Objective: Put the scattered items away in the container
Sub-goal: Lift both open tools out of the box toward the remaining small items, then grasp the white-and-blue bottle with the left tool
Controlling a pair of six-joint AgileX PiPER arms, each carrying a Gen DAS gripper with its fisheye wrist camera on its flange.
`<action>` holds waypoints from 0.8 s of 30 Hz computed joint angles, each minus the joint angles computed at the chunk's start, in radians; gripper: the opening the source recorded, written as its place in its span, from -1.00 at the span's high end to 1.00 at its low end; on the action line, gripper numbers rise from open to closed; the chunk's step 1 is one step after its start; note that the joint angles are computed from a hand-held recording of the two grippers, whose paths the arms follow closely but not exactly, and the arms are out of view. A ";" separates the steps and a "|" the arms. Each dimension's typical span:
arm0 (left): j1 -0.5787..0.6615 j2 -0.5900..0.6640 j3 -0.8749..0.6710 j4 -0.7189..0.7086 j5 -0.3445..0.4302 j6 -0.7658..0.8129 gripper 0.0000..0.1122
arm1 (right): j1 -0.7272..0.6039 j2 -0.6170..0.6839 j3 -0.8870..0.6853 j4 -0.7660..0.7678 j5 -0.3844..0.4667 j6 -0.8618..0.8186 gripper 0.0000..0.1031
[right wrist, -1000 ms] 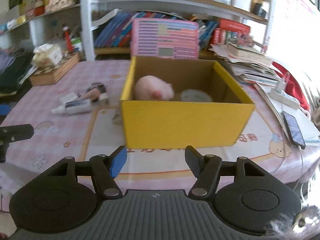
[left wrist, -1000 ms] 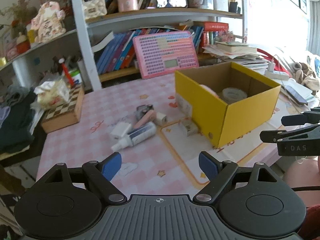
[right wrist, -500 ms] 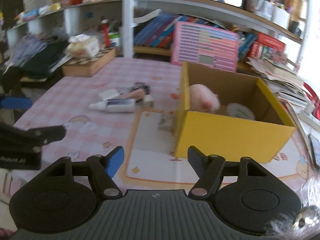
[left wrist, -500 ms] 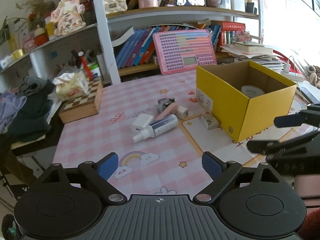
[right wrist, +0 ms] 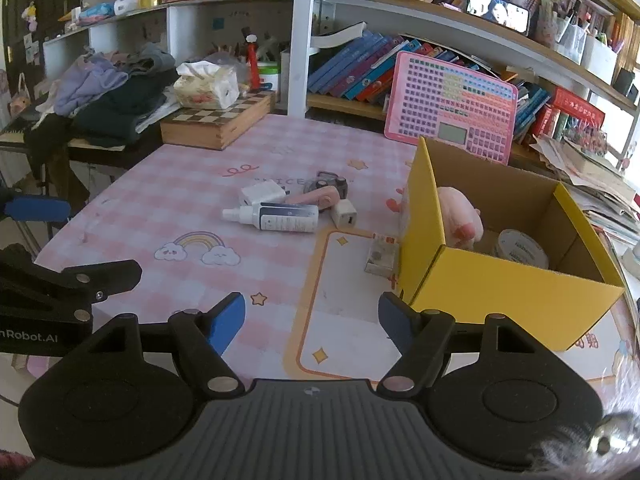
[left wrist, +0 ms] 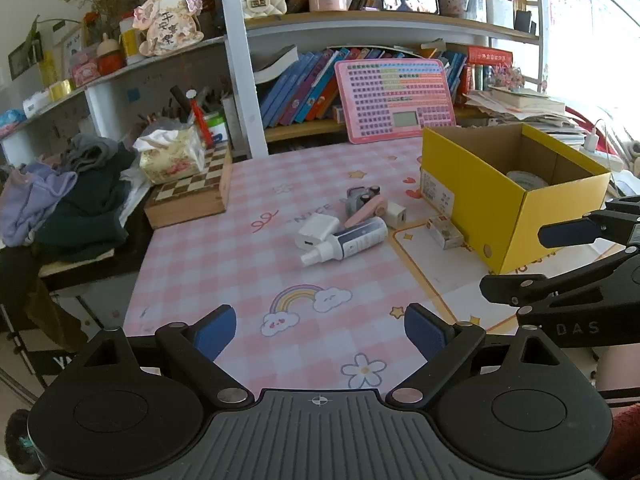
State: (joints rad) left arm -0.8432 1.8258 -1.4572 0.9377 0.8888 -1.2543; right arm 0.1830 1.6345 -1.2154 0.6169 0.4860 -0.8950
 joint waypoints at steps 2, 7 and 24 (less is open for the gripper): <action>0.009 0.004 -0.004 -0.005 -0.012 0.010 -0.66 | 0.010 0.006 -0.008 -0.029 -0.012 0.027 -0.37; 0.036 0.021 -0.012 -0.014 -0.058 0.034 -0.66 | 0.040 0.035 -0.030 -0.141 -0.063 0.149 -0.32; 0.214 0.161 -0.110 -0.076 -0.333 0.314 -0.59 | 0.143 0.285 -0.318 -0.650 -0.094 0.848 -0.13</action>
